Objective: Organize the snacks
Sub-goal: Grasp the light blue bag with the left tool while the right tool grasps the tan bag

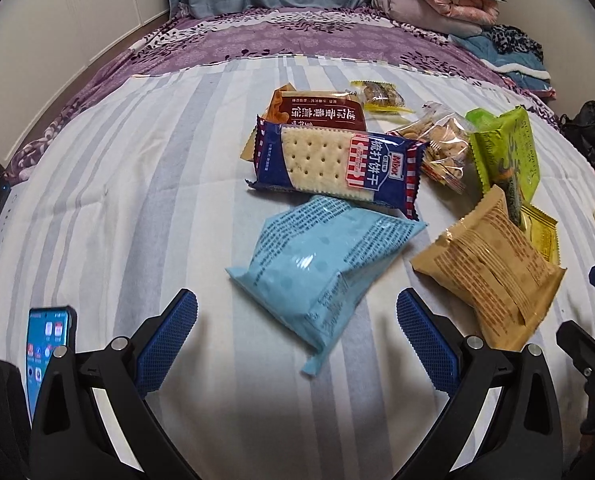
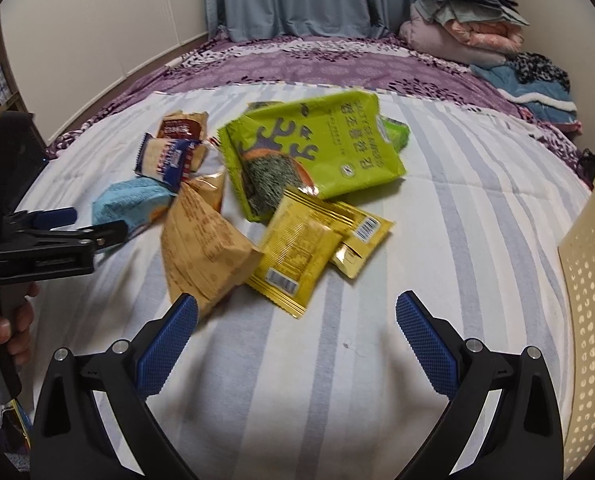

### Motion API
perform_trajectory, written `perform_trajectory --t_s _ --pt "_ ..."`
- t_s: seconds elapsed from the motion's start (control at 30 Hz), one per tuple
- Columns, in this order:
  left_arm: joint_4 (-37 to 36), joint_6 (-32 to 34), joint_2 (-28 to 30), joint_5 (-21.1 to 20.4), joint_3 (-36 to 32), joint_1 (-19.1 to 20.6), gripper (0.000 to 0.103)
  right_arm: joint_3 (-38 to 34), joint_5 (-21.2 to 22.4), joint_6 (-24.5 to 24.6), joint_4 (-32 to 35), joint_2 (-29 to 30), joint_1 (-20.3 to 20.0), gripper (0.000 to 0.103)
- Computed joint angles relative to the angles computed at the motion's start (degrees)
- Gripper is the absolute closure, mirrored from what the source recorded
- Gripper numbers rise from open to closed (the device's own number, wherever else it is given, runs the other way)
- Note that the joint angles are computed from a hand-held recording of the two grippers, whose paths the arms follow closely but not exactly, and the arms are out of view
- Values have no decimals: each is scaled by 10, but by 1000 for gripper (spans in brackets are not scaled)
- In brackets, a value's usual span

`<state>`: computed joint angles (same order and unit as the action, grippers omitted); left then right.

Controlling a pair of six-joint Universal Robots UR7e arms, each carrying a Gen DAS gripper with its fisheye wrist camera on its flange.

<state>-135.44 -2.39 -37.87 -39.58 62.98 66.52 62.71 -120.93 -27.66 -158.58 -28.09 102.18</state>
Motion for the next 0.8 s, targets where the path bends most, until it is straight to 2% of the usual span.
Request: perform_trajectory --t_s 0.1,0.23,0.27,0.47,0.63,0.67,0.8 --pt "1 16 7 -7 -13 3 2 -14 16 -13 13 8 3 5" --pt "13 42 18 -39 -40 13 3 -44 34 -31 40 26 7 5" --pt "14 50 20 -50 -45 16 12 -52 39 -38 45 31 8 5" --pt "-14 90 21 -65 -42 19 20 -102 59 -61 88 60 12 5" --pt "-33 109 18 -64 -31 17 26 -146 58 -84 123 92 14 6" --pt "-32 108 17 -66 -31 17 27 -155 55 -89 131 99 14 7" --pt "-24 102 11 -72 -28 18 29 -183 36 -95 160 119 15 32"
